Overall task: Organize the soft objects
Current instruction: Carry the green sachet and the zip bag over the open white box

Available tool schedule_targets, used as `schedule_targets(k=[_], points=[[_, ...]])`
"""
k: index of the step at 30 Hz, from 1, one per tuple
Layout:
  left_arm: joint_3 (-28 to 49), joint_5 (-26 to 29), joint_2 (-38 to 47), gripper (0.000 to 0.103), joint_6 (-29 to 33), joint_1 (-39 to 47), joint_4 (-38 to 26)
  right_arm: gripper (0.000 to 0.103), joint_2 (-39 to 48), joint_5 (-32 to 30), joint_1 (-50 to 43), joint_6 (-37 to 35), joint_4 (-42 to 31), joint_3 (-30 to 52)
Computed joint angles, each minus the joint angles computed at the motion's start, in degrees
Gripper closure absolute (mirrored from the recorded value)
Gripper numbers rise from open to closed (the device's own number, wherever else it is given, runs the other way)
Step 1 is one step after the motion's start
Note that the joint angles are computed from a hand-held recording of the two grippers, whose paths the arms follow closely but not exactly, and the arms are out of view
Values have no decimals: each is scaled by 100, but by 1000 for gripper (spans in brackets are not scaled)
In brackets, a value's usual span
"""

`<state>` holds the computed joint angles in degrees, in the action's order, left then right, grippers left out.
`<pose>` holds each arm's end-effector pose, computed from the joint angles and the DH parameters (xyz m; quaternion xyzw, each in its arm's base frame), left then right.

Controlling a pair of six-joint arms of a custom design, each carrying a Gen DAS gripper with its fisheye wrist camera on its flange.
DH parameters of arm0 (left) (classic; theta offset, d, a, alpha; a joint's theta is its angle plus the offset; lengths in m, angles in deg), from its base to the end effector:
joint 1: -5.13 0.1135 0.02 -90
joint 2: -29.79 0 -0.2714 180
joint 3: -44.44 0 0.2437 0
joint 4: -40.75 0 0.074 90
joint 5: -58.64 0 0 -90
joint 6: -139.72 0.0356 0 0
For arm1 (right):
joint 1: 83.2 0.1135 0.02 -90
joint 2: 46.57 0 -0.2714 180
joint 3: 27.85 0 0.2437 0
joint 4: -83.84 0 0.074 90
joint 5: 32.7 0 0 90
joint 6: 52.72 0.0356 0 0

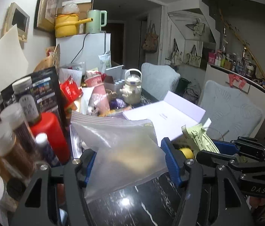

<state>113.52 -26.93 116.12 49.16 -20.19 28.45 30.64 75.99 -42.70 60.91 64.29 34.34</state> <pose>0.2977 -0.1439 0.2581 0.2041 0.8392 -0.1452 0.4828 0.2234 0.1758 0.2539 -0.0534 0.8752 0.1218 0.4652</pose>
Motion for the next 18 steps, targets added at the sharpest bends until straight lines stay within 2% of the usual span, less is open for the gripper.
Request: schedule_targets(k=[18], points=[[2194, -69, 1800, 42, 223, 422, 8, 70, 1408, -1058, -1230, -1064, 301, 1584]])
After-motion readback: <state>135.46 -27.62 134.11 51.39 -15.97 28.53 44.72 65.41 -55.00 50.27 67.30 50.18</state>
